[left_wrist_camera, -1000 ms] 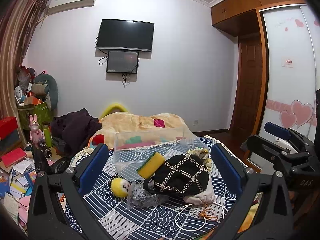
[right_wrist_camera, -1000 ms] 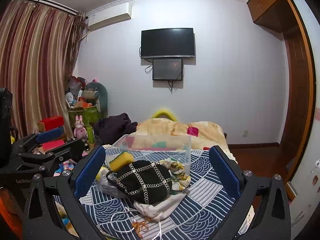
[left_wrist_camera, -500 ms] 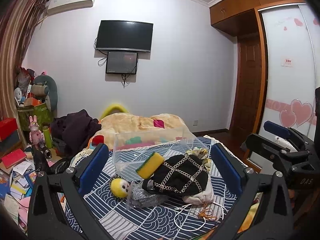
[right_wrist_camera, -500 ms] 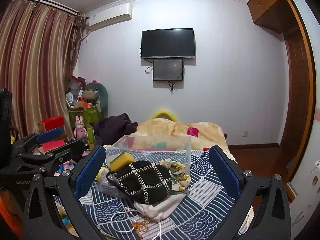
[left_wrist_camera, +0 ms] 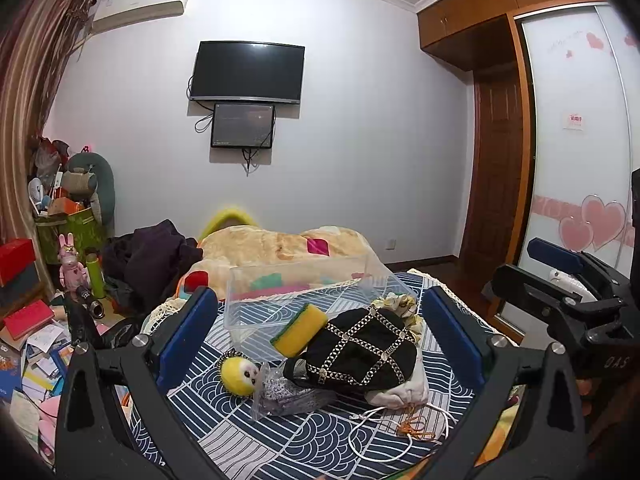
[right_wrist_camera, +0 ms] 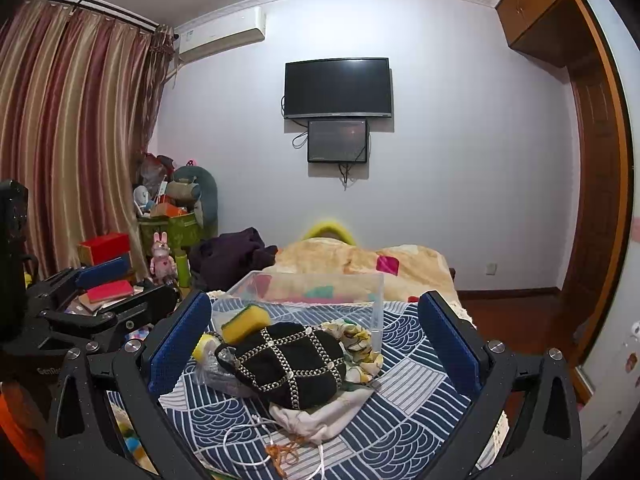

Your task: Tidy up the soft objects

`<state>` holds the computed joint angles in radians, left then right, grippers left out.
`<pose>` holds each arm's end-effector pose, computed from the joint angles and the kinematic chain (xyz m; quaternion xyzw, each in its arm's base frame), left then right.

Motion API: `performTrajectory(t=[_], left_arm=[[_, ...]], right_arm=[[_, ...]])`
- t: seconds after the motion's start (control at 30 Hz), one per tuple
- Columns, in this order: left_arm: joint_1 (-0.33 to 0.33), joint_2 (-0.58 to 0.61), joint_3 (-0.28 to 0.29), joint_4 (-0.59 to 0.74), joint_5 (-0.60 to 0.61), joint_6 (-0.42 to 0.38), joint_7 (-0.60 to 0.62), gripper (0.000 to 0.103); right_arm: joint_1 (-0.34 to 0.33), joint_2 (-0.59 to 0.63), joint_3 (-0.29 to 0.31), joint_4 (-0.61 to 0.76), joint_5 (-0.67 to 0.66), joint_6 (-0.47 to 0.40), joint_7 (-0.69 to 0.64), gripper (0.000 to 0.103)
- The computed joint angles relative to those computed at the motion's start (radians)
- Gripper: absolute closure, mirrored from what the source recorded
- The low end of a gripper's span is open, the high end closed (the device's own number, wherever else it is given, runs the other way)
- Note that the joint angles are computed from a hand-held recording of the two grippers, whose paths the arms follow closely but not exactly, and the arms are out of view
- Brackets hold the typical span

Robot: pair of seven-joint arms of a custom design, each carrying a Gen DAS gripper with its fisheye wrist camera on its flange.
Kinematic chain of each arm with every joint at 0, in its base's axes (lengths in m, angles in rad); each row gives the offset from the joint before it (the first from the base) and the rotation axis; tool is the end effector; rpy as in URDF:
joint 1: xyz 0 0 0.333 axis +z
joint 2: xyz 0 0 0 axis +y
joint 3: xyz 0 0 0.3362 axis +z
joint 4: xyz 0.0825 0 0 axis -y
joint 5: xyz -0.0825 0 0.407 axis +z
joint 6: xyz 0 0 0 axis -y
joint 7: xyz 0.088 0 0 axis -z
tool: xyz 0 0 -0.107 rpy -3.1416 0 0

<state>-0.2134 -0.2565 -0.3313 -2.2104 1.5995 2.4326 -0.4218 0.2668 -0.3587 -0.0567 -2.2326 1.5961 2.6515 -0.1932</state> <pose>0.4522 -0.2848 0.5442 -0.6284 0.4645 -0.4066 0.4734 0.4973 0.0747 0.5920 -0.7202 0.3207 -0.2542 0.5603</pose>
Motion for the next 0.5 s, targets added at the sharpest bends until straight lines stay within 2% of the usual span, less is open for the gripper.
performTrajectory(t=[0.5], left_arm=[[0.000, 0.000, 0.001, 0.000, 0.001, -0.001, 0.003, 0.000]], right_arm=[[0.001, 0.001, -0.002, -0.003, -0.005, -0.009, 0.004, 0.000]])
